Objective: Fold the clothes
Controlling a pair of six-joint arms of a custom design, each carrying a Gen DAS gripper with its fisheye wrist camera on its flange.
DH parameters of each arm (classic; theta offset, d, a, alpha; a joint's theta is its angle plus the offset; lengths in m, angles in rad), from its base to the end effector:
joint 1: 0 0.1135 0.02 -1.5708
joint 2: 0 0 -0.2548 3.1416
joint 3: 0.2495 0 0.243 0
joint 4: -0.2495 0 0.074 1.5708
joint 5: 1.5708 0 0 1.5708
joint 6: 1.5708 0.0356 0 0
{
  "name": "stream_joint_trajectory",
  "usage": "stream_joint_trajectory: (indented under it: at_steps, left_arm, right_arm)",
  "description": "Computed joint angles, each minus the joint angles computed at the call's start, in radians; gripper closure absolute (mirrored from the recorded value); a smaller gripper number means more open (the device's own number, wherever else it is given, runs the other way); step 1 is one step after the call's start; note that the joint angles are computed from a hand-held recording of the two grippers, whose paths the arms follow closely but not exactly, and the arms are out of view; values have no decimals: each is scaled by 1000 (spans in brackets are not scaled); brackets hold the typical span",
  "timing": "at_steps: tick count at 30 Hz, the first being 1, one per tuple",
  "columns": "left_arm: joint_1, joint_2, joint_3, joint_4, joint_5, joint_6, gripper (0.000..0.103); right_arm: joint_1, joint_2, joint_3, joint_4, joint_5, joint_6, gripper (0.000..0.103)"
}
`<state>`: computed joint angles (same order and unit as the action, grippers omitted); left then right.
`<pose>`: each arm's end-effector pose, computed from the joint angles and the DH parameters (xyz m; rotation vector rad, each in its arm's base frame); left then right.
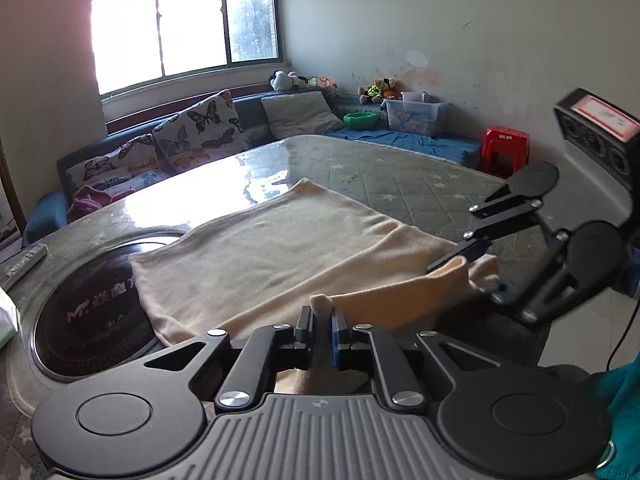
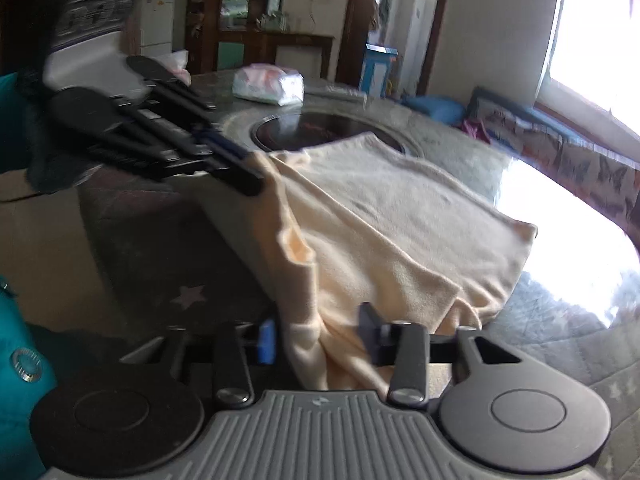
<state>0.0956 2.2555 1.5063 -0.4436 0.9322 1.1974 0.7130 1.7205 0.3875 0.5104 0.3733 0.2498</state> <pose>0.4303 0.0125 0.1059 1.3440 1.7796 -0.6356 0.1936 0.1502 0.0722 -0.3644 2.2933 0.0333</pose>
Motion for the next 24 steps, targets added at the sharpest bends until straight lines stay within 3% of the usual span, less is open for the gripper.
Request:
stream_joint_trajectory:
  at_steps: [3, 8, 12, 13, 15, 18, 22, 24]
  left_arm:
    - [31, -10, -38, 4, 7, 53, 81]
    - [78, -34, -132, 73, 9, 161, 61]
    - [80, -39, -191, 167, -31, 197, 61]
    - [79, -35, -190, 173, -35, 197, 62]
    - [77, -27, -184, 178, -40, 191, 85]
    - [82, -21, -158, 141, -28, 187, 96]
    - [103, -55, -141, 45, 13, 202, 98]
    - [125, -80, -125, -63, 35, 256, 98]
  right_arm:
    - [-56, -34, -12, 7, -84, 8, 88]
    - [-84, -84, -20, -10, -114, 32, 90]
    - [-86, -99, -27, -8, -110, 52, 91]
    - [-82, -100, -29, -5, -105, 58, 92]
    - [-68, -97, -37, 11, -88, 71, 93]
    - [-37, -109, -61, 40, -51, 89, 94]
    - [6, -187, -96, 23, -3, 107, 94]
    - [44, -272, -112, -38, 26, 119, 94]
